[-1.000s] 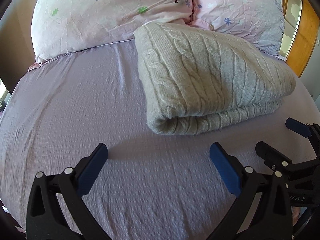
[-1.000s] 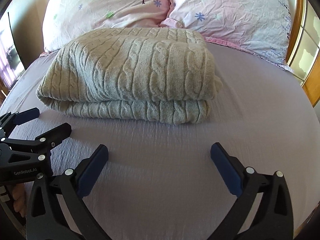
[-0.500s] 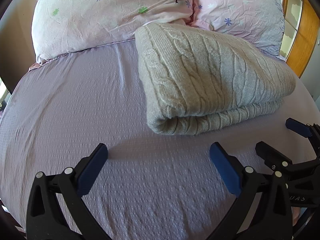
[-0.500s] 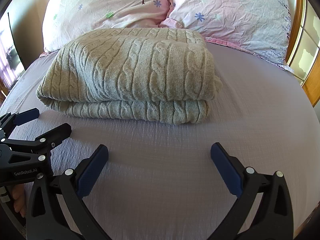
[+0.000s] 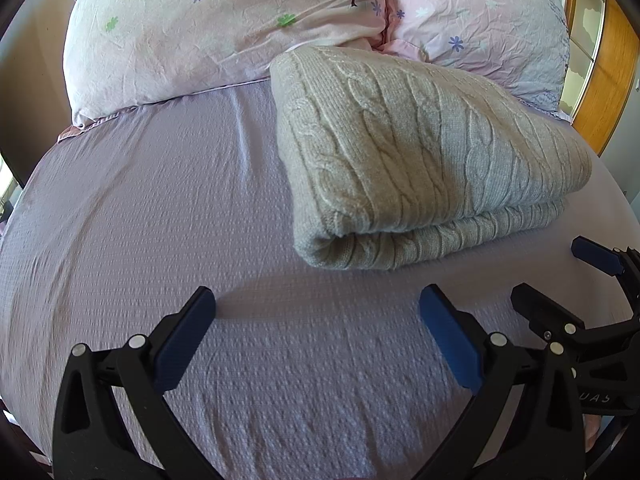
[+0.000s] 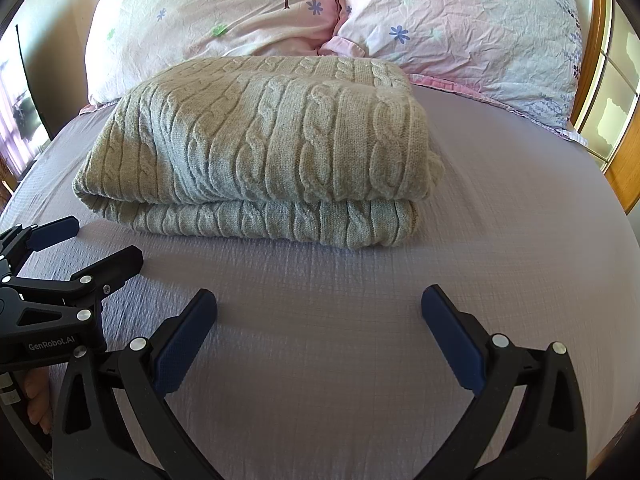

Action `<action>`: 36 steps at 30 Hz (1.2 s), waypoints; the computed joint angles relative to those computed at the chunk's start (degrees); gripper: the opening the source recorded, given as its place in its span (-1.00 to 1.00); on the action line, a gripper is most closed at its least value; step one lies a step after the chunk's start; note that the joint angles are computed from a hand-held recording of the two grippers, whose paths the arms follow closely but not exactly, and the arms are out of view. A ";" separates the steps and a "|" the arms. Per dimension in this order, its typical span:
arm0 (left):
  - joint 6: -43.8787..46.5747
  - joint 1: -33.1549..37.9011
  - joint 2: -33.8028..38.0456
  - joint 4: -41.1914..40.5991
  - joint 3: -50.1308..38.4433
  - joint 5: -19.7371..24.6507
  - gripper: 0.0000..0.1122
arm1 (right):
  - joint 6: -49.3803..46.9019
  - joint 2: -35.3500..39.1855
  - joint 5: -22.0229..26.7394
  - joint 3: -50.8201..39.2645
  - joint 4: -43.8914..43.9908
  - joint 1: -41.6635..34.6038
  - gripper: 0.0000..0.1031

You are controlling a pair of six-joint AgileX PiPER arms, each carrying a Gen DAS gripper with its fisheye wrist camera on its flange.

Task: Fold small clothes

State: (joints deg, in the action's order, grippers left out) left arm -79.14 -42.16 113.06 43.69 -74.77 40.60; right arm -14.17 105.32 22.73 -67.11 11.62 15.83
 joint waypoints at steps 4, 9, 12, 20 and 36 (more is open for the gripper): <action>0.00 0.00 0.00 0.00 0.00 0.00 0.81 | 0.03 -0.04 -0.11 0.13 0.00 0.01 0.97; -0.04 0.01 0.04 0.04 -0.03 0.00 0.81 | -0.13 -0.14 -0.29 0.40 0.14 -0.03 0.97; -0.05 0.00 0.02 0.04 -0.03 0.01 0.81 | 0.10 -0.08 -0.25 0.27 -0.02 0.03 0.97; -0.04 -0.02 0.01 0.04 -0.05 0.06 0.81 | 0.08 -0.17 -0.37 0.46 0.01 -0.01 0.97; -0.20 -0.08 -0.03 0.11 0.02 0.10 0.81 | 0.52 -0.21 -0.42 0.49 -0.28 0.06 0.97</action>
State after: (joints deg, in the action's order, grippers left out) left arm -79.34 -42.24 113.03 43.80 -74.75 40.70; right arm -13.65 105.11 22.31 -66.62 11.34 15.89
